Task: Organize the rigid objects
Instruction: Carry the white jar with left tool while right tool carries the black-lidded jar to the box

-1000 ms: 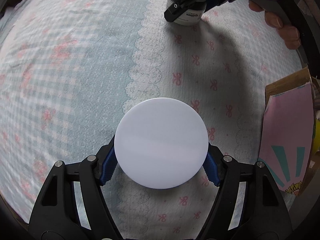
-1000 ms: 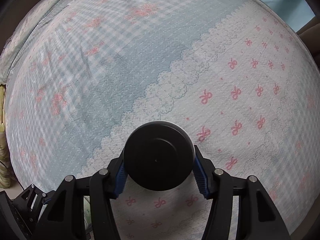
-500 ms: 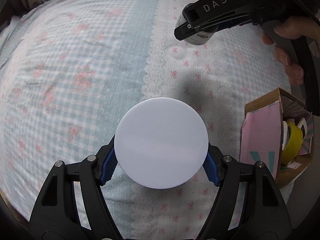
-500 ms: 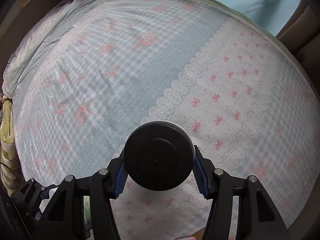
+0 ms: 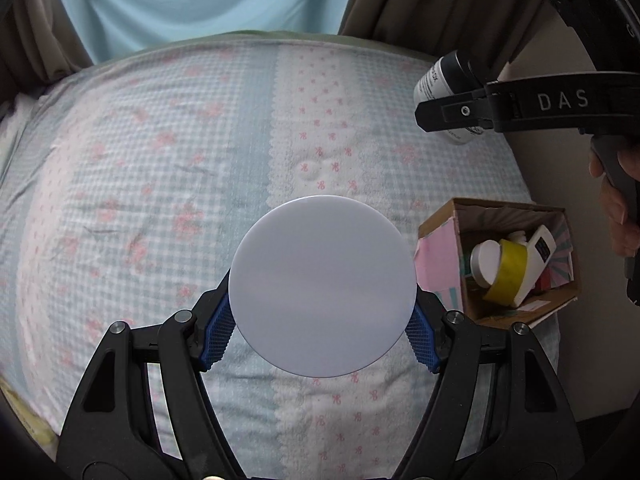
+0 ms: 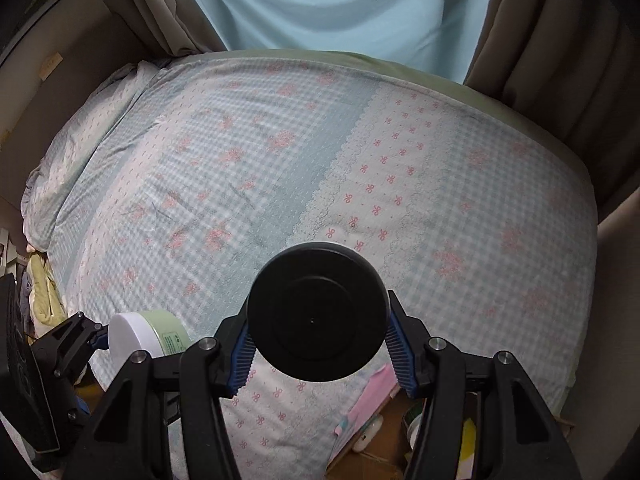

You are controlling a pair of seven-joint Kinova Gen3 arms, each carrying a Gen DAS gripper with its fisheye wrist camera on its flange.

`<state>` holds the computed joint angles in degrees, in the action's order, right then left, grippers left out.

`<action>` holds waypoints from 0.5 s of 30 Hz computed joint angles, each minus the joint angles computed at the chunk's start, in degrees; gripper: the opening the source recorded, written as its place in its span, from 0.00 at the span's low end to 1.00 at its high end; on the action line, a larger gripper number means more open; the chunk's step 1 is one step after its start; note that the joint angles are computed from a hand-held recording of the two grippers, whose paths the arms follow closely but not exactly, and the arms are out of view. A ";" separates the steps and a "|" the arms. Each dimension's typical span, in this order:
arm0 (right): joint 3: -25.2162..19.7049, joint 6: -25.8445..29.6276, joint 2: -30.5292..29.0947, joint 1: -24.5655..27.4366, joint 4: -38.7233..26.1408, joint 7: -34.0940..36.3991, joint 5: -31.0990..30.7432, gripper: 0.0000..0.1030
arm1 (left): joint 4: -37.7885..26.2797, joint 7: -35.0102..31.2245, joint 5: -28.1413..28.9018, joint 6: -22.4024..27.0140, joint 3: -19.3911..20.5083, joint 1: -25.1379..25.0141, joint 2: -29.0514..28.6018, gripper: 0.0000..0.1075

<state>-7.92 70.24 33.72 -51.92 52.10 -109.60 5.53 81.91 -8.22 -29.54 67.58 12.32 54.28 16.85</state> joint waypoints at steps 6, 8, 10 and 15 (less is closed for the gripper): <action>0.45 -1.84 -10.44 0.03 9.35 -7.23 2.28 0.51 | -10.05 -7.78 -1.28 4.75 0.51 1.61 1.79 0.65; 0.14 -2.38 -13.89 0.36 12.67 -10.45 3.68 0.51 | -13.22 -10.32 -1.56 5.36 0.11 2.30 2.92 0.65; -0.42 -2.32 -16.77 0.72 15.57 -13.28 5.61 0.51 | -16.97 -13.14 -1.41 6.14 -0.35 3.10 4.46 0.65; -2.19 -0.97 -23.16 2.59 22.50 -20.15 9.44 0.51 | -25.63 -20.38 0.32 6.70 -1.93 5.00 9.02 0.65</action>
